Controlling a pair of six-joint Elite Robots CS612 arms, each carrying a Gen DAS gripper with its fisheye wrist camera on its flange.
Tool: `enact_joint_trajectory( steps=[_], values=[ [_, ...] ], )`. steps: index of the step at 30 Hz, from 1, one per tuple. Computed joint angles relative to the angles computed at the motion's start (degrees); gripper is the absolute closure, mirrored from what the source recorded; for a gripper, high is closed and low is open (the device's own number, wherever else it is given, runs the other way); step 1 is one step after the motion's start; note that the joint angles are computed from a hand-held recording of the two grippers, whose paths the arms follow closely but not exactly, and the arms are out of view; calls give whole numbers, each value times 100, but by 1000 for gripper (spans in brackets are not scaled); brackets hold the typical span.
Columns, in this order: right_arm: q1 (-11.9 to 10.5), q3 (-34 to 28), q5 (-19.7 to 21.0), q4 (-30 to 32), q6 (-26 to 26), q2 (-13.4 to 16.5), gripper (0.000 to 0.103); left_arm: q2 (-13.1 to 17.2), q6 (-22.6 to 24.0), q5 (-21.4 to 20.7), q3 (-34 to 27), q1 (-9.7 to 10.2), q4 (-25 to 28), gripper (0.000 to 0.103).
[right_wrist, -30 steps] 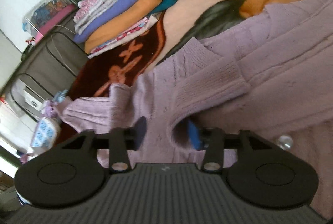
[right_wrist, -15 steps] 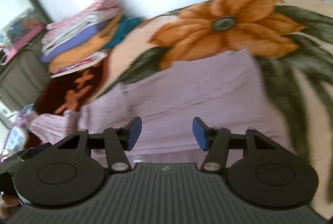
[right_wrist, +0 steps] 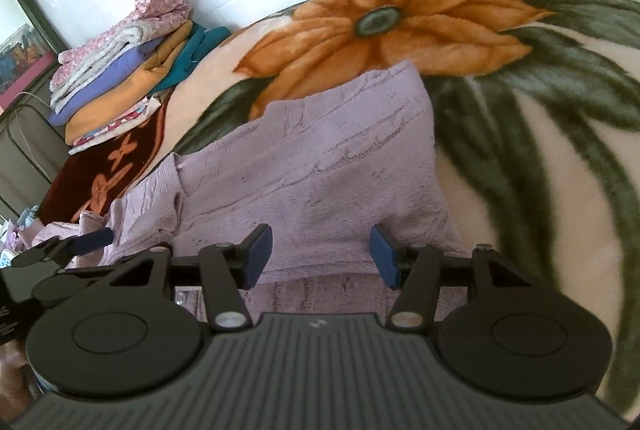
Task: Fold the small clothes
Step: 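Grasp the other sleeve cuff with the left gripper and lift it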
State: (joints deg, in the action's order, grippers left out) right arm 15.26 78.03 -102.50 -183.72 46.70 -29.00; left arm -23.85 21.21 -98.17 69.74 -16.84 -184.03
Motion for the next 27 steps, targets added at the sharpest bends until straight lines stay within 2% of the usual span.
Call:
enact_joint_trajectory(
  steps=[1,2,3,8,11,16,20,23,27],
  values=[
    [6,-5,-13,-5,-26,6,41,14,-23,-128,-28,20,43,52],
    [9,-3,-24,-17,-48,12,41,24,-88,-298,-44,48,45,67],
    [15,-2,-43,-17,-68,15,41,31,-203,-403,-58,71,27,92],
    [30,-25,-82,-31,-188,35,41,2,-1456,-181,9,188,-444,92],
    [40,-42,-112,-18,-221,46,41,-20,-1915,91,53,278,-576,92],
    [72,-99,-223,37,-239,77,41,-71,-2129,290,137,426,-390,90],
    [97,-153,-327,127,-313,95,41,-114,-2306,193,203,527,-133,90],
    [105,-171,-362,178,-373,96,41,-148,-2418,31,280,589,-134,88],
    [104,-166,-366,178,-375,92,40,-251,-2505,63,430,641,-216,73]
  ],
)
